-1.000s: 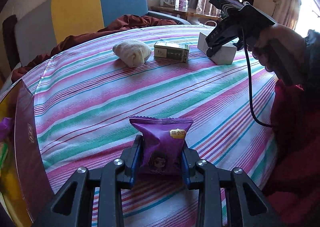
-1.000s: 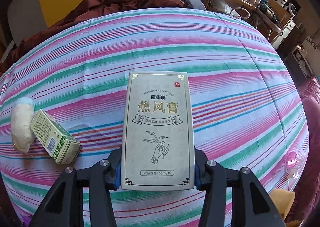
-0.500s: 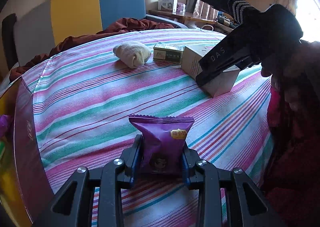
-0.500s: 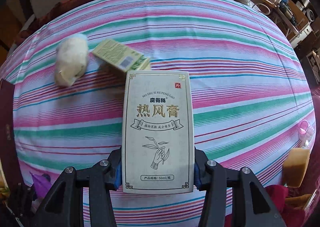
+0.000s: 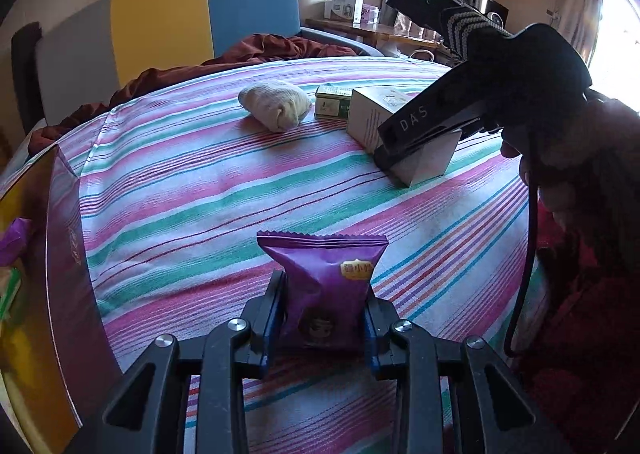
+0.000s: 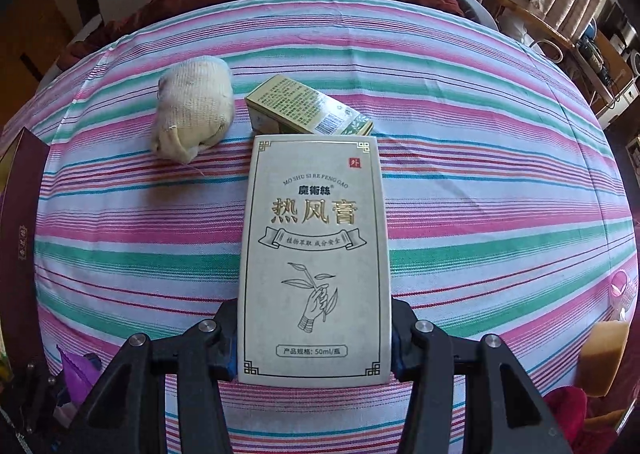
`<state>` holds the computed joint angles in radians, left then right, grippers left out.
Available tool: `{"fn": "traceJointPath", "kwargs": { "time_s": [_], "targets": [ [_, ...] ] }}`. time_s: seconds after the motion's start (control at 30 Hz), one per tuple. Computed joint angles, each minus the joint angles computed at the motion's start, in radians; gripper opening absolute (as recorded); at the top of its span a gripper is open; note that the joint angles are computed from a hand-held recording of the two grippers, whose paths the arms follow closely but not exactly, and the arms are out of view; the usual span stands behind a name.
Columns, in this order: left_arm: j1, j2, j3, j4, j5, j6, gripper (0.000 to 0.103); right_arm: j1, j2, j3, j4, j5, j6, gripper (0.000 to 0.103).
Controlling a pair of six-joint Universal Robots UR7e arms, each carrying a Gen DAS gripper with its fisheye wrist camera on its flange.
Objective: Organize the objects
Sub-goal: 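Lift the purple packet with the left tool while the right tool holds the box, then carry the purple packet over the gold tray and open the left tool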
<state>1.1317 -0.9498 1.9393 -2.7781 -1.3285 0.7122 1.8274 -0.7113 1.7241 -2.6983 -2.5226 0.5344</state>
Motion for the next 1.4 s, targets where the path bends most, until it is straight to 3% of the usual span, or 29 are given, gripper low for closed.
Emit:
{"fn": "traceJointPath", "kwargs": {
  "time_s": [0.23,0.43,0.6,0.77,0.87,0.97,1.4],
  "targets": [
    [-0.006,-0.027,0.008,0.034,-0.013,-0.010,0.033,0.006,0.007,-0.006,0.002,-0.011,-0.009,0.052],
    [-0.011,-0.103,-0.006,0.084,-0.092,-0.040,0.033,-0.004,0.005,0.004,-0.022,-0.012,-0.034,0.052],
    [0.014,-0.140,-0.109,0.104,-0.122,-0.125,0.033,-0.003,-0.005,0.021,-0.025,-0.022,-0.039,0.052],
    [0.082,-0.053,-0.329,0.224,-0.042,-0.278,0.033,0.004,0.001,0.018,-0.012,-0.035,-0.030,0.052],
    [0.121,-0.029,-0.405,0.304,0.024,-0.353,0.033,0.012,0.004,0.016,0.003,-0.042,-0.016,0.052],
    [0.154,0.011,-0.490,0.379,0.046,-0.411,0.033,0.014,0.006,0.014,0.006,-0.043,-0.012,0.052],
    [0.174,0.205,-0.739,0.546,0.210,-0.460,0.035,0.010,0.008,0.015,-0.003,-0.040,-0.016,0.052]
  ]
}}
